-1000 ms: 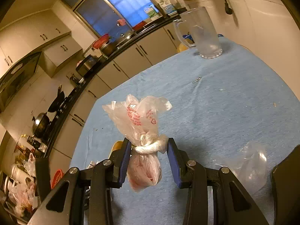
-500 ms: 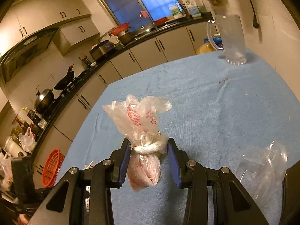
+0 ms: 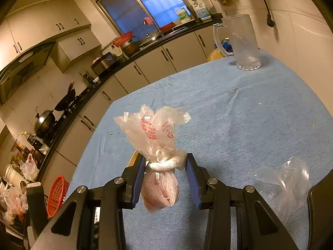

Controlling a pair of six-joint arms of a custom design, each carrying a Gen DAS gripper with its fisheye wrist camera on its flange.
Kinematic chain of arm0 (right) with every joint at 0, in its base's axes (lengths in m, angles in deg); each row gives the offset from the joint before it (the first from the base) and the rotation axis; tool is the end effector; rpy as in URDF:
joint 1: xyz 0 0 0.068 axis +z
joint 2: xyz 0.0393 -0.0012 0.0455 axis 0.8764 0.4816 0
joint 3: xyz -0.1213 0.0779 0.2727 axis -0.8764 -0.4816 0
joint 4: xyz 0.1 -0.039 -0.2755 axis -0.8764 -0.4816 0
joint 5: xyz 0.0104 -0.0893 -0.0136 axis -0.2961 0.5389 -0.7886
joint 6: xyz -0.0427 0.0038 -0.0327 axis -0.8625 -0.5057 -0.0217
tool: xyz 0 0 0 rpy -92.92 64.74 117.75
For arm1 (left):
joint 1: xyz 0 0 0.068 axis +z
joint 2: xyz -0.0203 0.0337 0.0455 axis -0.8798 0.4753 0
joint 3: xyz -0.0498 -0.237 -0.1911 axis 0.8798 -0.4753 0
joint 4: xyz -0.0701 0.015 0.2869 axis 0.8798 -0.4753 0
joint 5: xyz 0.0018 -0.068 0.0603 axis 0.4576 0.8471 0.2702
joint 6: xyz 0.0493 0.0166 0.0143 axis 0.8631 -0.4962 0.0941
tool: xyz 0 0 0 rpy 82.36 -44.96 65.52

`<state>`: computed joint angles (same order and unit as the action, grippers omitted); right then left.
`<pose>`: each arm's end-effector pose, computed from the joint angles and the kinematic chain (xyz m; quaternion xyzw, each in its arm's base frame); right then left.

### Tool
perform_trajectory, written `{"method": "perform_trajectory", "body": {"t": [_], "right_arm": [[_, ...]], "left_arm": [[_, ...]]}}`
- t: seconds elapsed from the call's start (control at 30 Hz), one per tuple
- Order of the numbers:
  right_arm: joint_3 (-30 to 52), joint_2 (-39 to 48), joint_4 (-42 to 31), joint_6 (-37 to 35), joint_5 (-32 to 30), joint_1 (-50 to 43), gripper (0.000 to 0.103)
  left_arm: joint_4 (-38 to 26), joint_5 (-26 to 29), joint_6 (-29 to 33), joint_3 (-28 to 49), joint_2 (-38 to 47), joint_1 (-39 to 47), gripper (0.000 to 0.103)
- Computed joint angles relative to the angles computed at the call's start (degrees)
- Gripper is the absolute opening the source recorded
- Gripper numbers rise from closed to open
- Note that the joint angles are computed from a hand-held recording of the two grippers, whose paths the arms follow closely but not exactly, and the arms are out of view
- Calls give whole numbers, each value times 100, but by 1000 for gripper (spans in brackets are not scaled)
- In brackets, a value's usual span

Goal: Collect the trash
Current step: 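Carry both items over the red basket and open both tools to drop them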

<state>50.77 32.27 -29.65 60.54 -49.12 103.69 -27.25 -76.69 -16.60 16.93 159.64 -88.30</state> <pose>0.2294 0.1798 0.0997 0.3464 0.8211 0.1133 0.4393 0.3628 -0.1877 0.0589 0.3432 0.9103 -0.0917 0.2125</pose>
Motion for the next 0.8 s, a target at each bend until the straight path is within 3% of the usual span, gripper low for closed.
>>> {"method": "perform_trajectory", "body": {"t": [0.2, 0.5, 0.8], "right_arm": [[125, 45, -53, -123, 13, 71, 42], [422, 368, 165, -607, -290, 182, 42], [1406, 1034, -11, -813, -626, 655, 42]], "left_arm": [[-260, 1287, 848, -244, -249, 903, 53], [251, 1694, 1230, -872, -832, 1598, 53], [181, 2180, 1573, -907, -1254, 2517, 53]]}}
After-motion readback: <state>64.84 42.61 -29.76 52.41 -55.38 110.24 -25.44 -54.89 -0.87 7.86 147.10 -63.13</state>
